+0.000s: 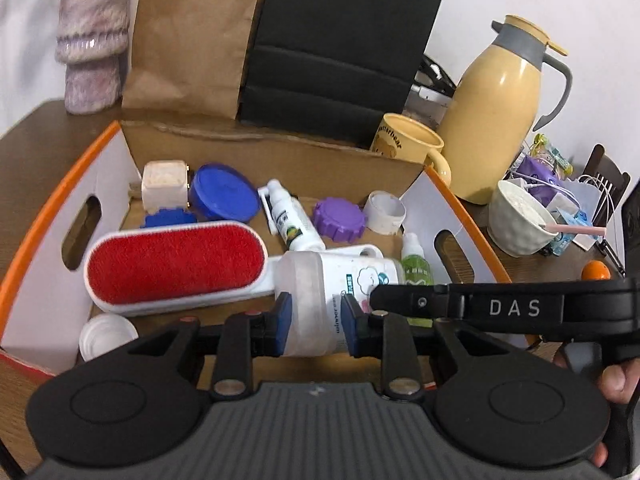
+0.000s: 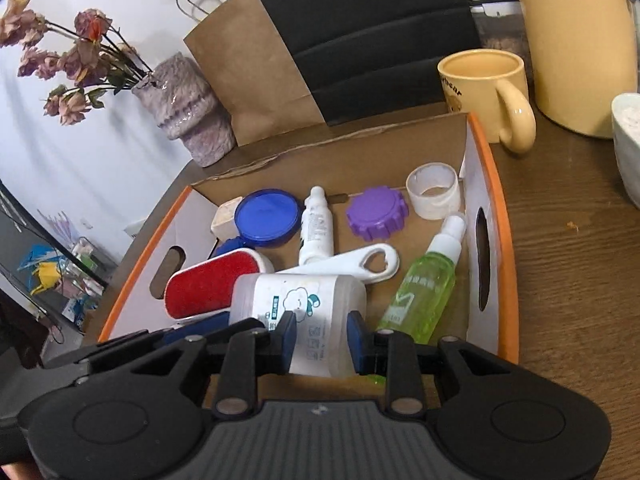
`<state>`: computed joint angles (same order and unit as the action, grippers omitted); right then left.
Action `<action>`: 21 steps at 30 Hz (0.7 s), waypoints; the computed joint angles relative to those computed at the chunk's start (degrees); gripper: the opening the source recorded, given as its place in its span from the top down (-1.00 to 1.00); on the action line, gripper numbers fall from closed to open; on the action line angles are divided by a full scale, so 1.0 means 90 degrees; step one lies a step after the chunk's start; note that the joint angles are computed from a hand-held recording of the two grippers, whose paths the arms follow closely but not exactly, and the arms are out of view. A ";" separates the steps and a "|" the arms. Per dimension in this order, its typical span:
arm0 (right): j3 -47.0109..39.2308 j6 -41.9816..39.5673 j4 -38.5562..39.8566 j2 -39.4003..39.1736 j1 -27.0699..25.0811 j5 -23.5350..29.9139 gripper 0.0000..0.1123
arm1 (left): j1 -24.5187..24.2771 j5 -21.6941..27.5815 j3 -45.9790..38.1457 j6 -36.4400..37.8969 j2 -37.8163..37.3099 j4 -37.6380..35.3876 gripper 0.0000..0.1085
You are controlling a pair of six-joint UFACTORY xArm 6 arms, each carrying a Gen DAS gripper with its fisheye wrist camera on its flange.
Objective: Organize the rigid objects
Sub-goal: 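Lower the wipes tub into the box and open both grippers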
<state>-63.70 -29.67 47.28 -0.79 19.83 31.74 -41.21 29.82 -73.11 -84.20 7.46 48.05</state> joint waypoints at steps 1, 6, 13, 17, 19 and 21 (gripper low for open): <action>0.0009 0.0049 -0.0019 -0.0011 0.0014 -0.0028 0.50 | 0.0016 -0.0049 0.0037 0.0039 -0.0015 -0.0046 0.51; 0.0131 0.0336 -0.0343 -0.0160 0.0075 -0.0295 0.34 | -0.0053 0.0197 -0.0023 0.0298 -0.0155 -0.0195 0.20; 0.0784 0.0525 -0.0997 -0.1298 0.0247 -0.1238 -0.60 | -0.0833 0.2482 -0.0079 -0.0982 -0.0928 0.2166 -0.89; 0.1420 0.1338 -0.2615 -0.2061 0.0356 -0.2116 -0.82 | -0.1040 0.2826 0.0143 -0.0828 -0.1495 0.2157 -0.90; 0.1785 0.1756 -0.3204 -0.2429 0.0339 -0.2515 -0.83 | -0.1264 0.3186 0.0291 -0.1030 -0.1715 0.2481 -0.90; 0.2075 0.1865 -0.3362 -0.2719 0.0341 -0.2829 -0.83 | -0.1471 0.3493 0.0402 -0.1119 -0.1860 0.2786 -0.90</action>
<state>-45.02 -12.89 17.02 -25.26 22.90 6.28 -54.45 61.25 -69.49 -94.27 -9.28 73.12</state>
